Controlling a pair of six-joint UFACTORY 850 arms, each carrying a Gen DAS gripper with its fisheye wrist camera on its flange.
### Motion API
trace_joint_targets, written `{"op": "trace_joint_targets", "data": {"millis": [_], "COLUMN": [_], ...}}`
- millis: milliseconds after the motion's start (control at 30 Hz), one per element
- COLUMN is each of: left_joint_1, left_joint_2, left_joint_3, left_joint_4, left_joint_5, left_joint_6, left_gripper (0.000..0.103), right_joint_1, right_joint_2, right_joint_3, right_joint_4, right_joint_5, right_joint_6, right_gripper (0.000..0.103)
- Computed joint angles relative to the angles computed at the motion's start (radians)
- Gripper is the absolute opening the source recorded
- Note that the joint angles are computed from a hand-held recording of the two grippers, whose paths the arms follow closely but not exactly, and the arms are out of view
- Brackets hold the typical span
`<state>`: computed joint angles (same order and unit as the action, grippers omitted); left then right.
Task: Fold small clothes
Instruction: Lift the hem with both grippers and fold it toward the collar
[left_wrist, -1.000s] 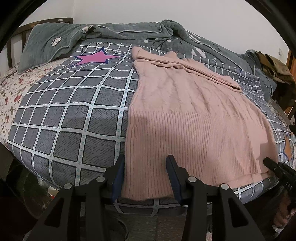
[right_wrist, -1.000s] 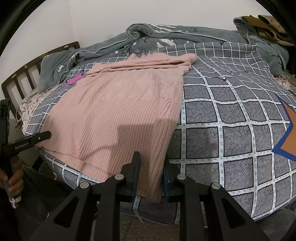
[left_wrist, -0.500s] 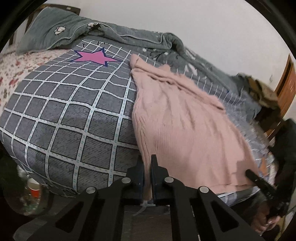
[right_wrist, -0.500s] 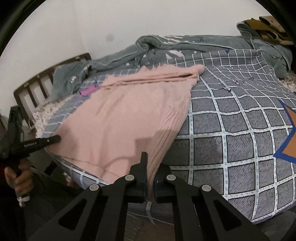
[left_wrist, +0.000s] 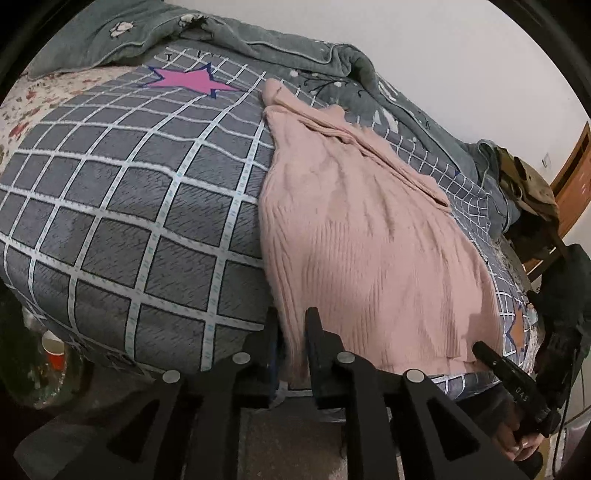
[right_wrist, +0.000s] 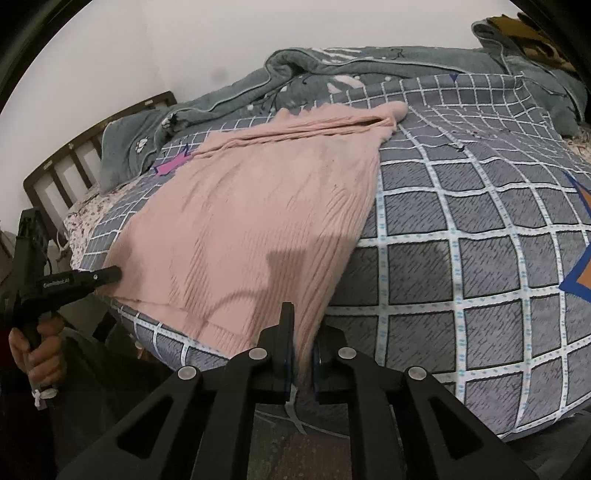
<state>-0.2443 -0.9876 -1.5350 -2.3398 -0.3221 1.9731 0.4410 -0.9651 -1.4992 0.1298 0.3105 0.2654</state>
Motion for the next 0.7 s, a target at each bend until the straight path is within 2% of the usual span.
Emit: {"op": "trace_joint_targets", "data": {"millis": [67,100,133,200,333,433,500,567,700], "left_joint_1": [-0.004,-0.008,-0.012,-0.01,0.008,0.031,0.038,0.045,0.057], "left_joint_2": [-0.002,0.0,0.005,0.015,0.053,0.079,0.088,0.101,0.122], "left_joint_3": [-0.003,0.001,0.007,0.022,0.068,0.1,0.103,0.101,0.095], "left_joint_4": [-0.02,-0.067,-0.137,-0.165,-0.112,-0.056,-0.038,-0.02,0.031], "left_joint_5": [0.009,0.017,0.02,-0.004,-0.074,-0.155,-0.171,-0.172,-0.211], "left_joint_6": [0.017,0.062,0.128,0.16,0.072,-0.036,-0.07,-0.098,-0.159], "left_gripper": [0.013,0.008,0.007,0.007,0.006,0.006,0.006,0.006,0.006], "right_joint_1": [-0.004,-0.007,-0.009,-0.009,-0.02,-0.043,-0.059,-0.066,-0.063], "right_joint_2": [-0.004,-0.005,-0.003,0.012,0.062,0.092,0.103,0.111,0.135], "right_joint_3": [-0.006,-0.007,-0.004,0.018,0.078,0.111,0.119,0.123,0.115], "right_joint_4": [-0.069,-0.096,-0.115,-0.125,-0.219,-0.34,-0.431,-0.458,-0.447], "right_joint_5": [-0.005,-0.004,0.004,0.032,0.108,0.167,0.197,0.212,0.193], "right_joint_6": [0.073,0.108,0.136,0.154,0.262,0.433,0.565,0.61,0.591], "right_gripper": [0.01,0.007,0.006,0.005,0.005,0.005,0.005,0.005,0.005]}}
